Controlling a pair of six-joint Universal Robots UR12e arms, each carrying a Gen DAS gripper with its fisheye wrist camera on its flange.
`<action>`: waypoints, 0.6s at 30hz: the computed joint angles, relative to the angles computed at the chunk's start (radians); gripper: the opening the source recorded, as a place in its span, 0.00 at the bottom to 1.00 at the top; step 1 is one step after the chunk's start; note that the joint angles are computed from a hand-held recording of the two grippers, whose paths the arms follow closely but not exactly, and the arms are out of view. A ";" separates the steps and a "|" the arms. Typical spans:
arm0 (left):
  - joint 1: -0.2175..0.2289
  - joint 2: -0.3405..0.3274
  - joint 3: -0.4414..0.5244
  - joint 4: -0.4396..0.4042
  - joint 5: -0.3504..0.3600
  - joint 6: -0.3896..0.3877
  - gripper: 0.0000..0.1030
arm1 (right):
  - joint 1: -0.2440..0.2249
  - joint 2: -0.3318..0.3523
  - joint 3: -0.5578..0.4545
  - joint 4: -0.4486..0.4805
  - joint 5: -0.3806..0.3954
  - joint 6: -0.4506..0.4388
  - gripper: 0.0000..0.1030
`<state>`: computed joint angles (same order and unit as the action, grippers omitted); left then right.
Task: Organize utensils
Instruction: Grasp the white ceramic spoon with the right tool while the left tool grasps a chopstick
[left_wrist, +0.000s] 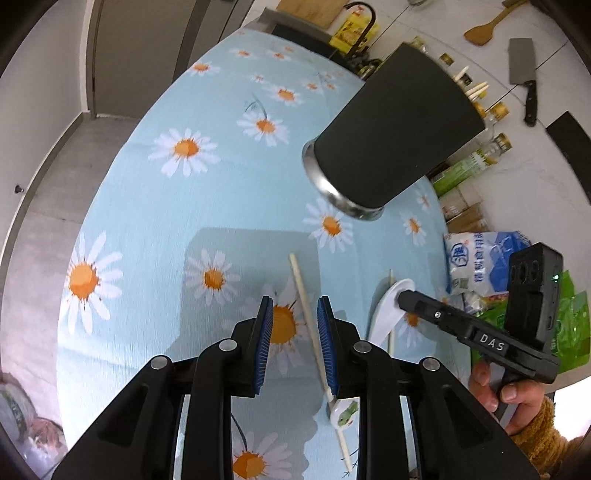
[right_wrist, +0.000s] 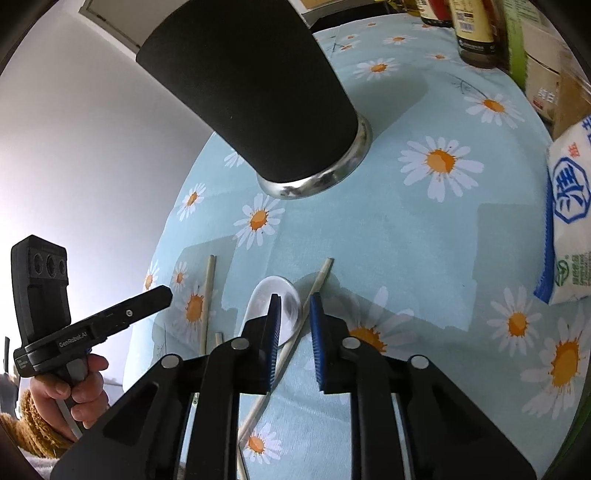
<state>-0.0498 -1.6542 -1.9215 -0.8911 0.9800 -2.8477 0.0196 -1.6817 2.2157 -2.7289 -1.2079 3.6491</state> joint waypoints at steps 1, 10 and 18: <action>-0.001 -0.001 0.001 -0.007 0.002 -0.001 0.23 | -0.001 0.003 0.000 -0.001 0.005 0.003 0.15; -0.004 -0.004 0.007 -0.019 0.020 -0.014 0.23 | -0.010 0.001 0.012 -0.046 0.033 -0.005 0.05; -0.018 -0.009 0.022 -0.056 0.036 0.007 0.23 | -0.025 -0.026 0.020 -0.067 0.039 -0.012 0.05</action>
<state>-0.0678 -1.6637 -1.8990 -0.9467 1.0160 -2.8409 -0.0051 -1.7079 2.2359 -2.7959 -1.1691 3.6368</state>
